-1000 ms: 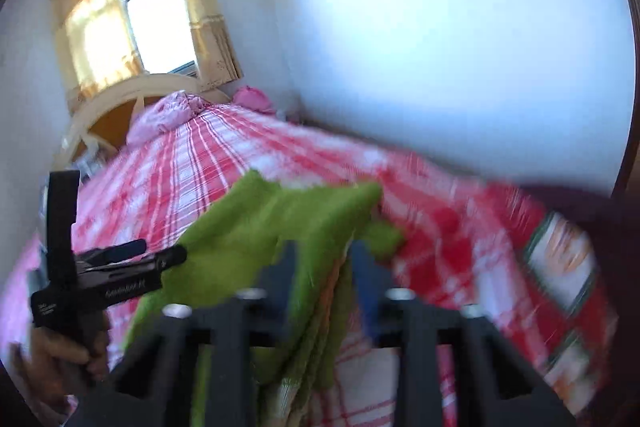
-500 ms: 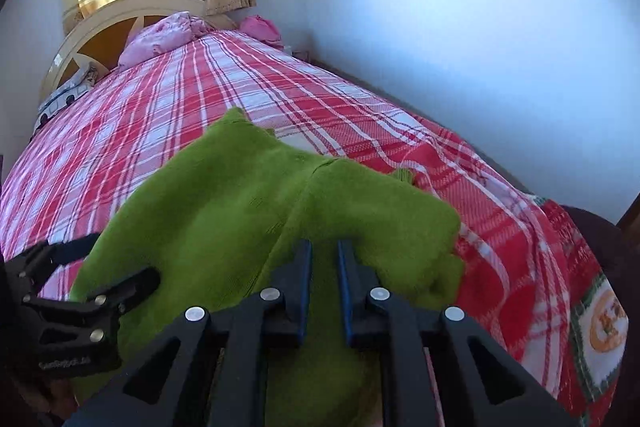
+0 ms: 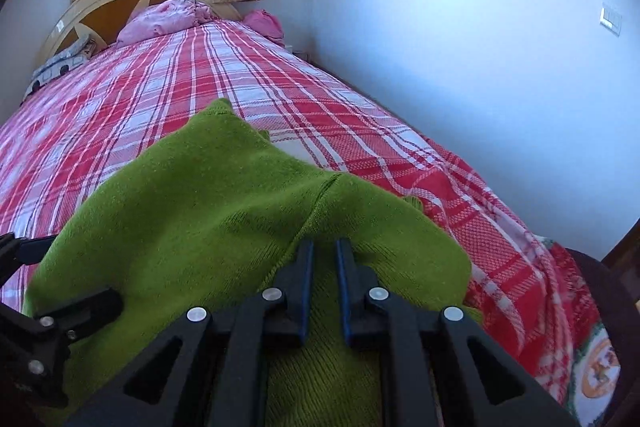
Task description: Fold small clothes
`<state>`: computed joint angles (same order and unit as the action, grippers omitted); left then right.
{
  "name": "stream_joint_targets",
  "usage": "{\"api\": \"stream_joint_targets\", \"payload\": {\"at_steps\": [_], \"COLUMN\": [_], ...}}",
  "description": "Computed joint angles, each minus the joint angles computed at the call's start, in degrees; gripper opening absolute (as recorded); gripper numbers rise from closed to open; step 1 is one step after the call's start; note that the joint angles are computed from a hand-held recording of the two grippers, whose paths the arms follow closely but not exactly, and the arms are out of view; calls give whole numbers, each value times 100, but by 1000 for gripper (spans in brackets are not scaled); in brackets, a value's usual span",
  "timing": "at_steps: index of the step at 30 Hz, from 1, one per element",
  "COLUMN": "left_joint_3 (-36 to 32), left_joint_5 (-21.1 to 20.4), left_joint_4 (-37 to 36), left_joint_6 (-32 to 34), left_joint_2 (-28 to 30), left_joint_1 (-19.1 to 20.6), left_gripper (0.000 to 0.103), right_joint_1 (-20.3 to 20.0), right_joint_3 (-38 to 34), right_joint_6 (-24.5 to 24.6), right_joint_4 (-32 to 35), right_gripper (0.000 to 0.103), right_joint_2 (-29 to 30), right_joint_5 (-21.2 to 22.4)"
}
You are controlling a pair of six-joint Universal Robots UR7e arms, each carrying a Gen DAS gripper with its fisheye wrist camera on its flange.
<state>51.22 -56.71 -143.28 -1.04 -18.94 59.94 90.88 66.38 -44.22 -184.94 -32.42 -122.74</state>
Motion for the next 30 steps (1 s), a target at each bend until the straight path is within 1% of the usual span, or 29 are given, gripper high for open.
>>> {"api": "stream_joint_targets", "payload": {"at_steps": [2,3,5,6,7,9,11,12,14,15,17,18,20,22,23,24,25,26,27,28,30], "left_joint_3": [329,491,878,1021,1131,1325,1473,1553,1767,1921,2183,2297,2500,2700,2823,2927,3065,3215,3342,3426,3650], "left_joint_5": [74,166,409,503,574,652,676,711,806,871,999,1060,1157,1191,1220,1254,1310,1345,1362,1364,1398], "left_joint_4": [-174,-305,-758,-936,-1052,-1206,-1181,-1130,-1159,-1293,-1502,-1565,-1624,-1615,-1620,-1635,-1663,-1725,-1785,-1832,-1993], "left_joint_6": [59,132,401,515,584,627,514,452,458,547,679,722,691,615,599,600,608,638,670,722,836], "left_joint_2": [-185,-257,-383,-419,-451,-530,-621,-669,-772,-827,-927,-976,-1083,-1218,-1299,-1360,-1438,-1514,-1575,-1616,-1719], "left_joint_1": [-14,-37,-106,-137,-161,-186,-198,-209,-249,-279,-350,-382,-431,-474,-502,-523,-556,-586,-612,-618,-666], "left_gripper": [103,103,103,103,103,103,103,103,103,103,102,102,102,102,102,102,102,102,102,102,102], "right_joint_1": [73,111,146,169,204,257,292,293,282,277,249,278,309,375,397,409,413,413,410,416,458], "right_joint_3": [384,844,1421,1750,2070,2434,2746,2915,3112,3195,3443,3563,3703,3840,3981,4098,4187,4285,4427,4539,4725], "right_joint_6": [-199,-276,-352,-420,-543,-734,-794,-661,-203,16,138,188,379,652,787,973,1208,1378,1602,1731,1911], "right_joint_4": [-438,-777,-1167,-1400,-1702,-2098,-2477,-2433,-1847,-1630,-1719,-1739,-1514,-1267,-1253,-1188,-1066,-980,-875,-853,-861], "right_gripper": [13,14,20,21,23,23,23,23,27,27,27,27,27,28,29,32,43,57,61,63,63], "right_joint_2": [-133,-336,-584,-714,-809,-883,-960,-1067,-1284,-1366,-1482,-1543,-1677,-1826,-1918,-2023,-2132,-2237,-2391,-2488,-2632], "right_joint_5": [-67,3,126,164,121,-5,-106,-99,-174,-233,-86,-85,-29,-71,-66,-21,79,171,307,388,418]}}
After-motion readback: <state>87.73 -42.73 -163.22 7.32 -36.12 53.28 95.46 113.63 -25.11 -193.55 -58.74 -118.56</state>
